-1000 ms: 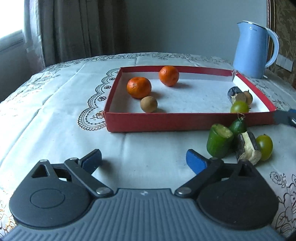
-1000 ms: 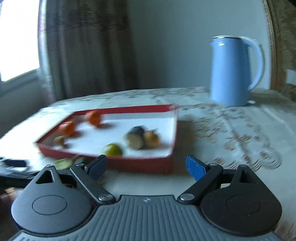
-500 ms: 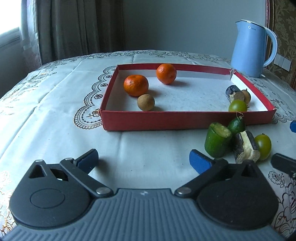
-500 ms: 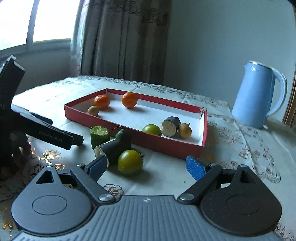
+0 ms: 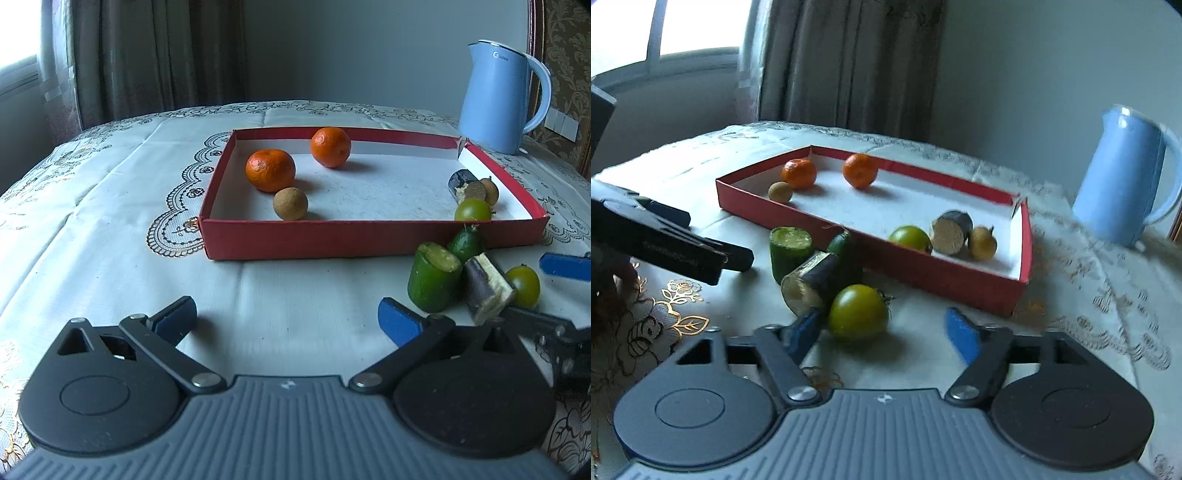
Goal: Organize fruits
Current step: 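Move the right tool to the dark green tomato and close on it, then carry the green tomato into the red tray and open the right gripper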
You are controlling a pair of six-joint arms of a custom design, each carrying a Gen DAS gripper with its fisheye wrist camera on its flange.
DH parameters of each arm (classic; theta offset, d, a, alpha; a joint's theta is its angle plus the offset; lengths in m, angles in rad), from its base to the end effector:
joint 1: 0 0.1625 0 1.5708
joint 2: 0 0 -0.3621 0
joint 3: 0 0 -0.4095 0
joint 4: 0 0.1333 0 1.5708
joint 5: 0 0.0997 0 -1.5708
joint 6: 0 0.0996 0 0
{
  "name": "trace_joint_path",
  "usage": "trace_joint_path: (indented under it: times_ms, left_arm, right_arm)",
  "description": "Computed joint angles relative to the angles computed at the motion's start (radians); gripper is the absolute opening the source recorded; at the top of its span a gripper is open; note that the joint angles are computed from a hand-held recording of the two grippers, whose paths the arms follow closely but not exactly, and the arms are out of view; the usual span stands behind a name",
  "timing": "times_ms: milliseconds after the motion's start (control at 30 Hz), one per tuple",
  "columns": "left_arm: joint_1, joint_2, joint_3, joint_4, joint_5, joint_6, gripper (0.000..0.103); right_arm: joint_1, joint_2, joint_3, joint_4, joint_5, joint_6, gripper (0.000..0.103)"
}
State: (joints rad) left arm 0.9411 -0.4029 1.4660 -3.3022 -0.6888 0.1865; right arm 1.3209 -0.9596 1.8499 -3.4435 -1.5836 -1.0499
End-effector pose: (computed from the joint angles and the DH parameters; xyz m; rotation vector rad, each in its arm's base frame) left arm -0.2127 -0.6488 -0.0413 0.5512 2.1982 -0.9894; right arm -0.0214 -0.6175 0.1684 0.9087 -2.1699 0.9927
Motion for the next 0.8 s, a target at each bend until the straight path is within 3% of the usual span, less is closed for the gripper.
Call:
trace_joint_path:
  times_ms: [200, 333, 533, 800]
  left_arm:
    - [0.0, 0.001, -0.001, 0.0, 0.0, 0.001, 0.103]
    - [0.0, 0.001, -0.001, 0.0, 0.0, 0.001, 0.103]
    - [-0.001, 0.0, 0.001, -0.002, -0.001, 0.002, 0.103]
    - [-0.001, 0.0, 0.001, -0.002, -0.002, 0.002, 0.103]
  right_arm:
    - [0.001, 0.005, -0.017, 0.024, -0.009, 0.021, 0.063]
    - [-0.006, -0.013, -0.009, 0.076, 0.025, 0.01, 0.041]
    - [-0.01, -0.018, 0.007, 0.034, 0.039, 0.019, 0.033]
    - [-0.026, -0.018, 0.009, -0.069, 0.061, 0.066, 0.033]
